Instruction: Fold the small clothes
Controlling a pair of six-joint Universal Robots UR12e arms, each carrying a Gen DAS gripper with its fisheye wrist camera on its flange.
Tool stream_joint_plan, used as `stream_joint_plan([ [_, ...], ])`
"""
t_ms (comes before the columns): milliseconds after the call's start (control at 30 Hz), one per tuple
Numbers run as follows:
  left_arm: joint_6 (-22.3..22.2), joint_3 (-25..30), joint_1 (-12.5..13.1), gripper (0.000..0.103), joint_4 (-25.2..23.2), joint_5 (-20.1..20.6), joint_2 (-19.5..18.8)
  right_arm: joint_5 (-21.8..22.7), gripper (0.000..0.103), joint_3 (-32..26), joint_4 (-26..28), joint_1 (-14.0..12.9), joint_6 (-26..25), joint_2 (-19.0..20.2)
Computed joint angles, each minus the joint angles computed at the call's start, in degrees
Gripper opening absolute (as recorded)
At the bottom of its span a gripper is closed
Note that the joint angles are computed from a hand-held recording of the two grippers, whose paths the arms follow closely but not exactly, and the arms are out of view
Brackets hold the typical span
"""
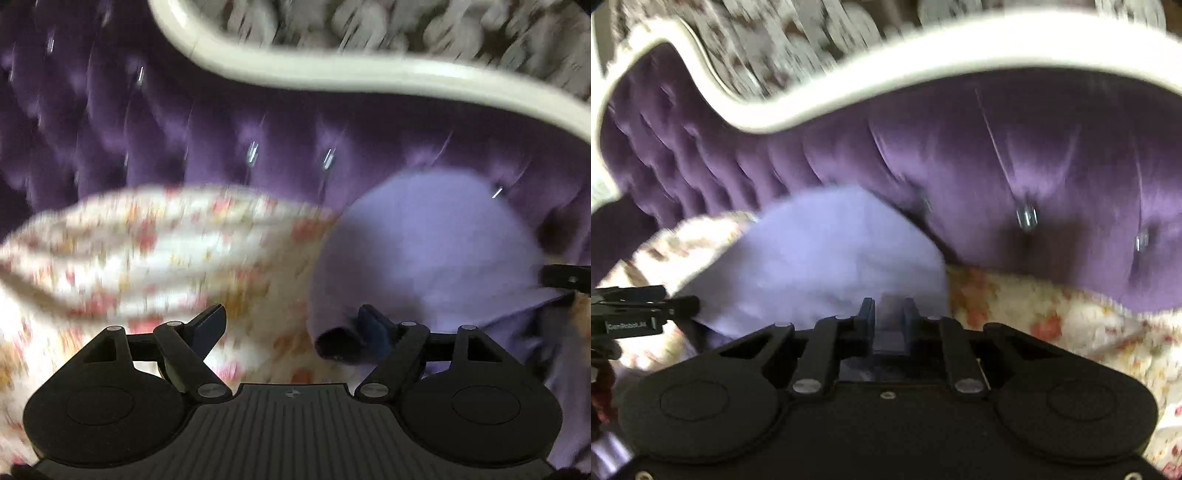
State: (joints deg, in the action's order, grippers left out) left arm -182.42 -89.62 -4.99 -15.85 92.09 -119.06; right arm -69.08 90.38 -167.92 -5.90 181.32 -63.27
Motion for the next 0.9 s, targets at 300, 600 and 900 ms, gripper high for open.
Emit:
stream_joint_plan([
  [300,-4.3,-1.8,1.1,0.083,1.7,-1.8,-0.4,-1.0,0.034,1.7,-0.1,-1.4,-0.4,0.2],
  [600,-4.3,-2.0,0.9,0.084,2.5,-1.7,-0.5,6.0,0.078,0.1,-10.1,-2.3,-1.2,0.7],
  [900,-4.1,-2.2,0.9,0.085,2.6,-1.7,-0.3,5.9,0.079,-7.0,-2.7,-0.8,-0.7,5.0],
])
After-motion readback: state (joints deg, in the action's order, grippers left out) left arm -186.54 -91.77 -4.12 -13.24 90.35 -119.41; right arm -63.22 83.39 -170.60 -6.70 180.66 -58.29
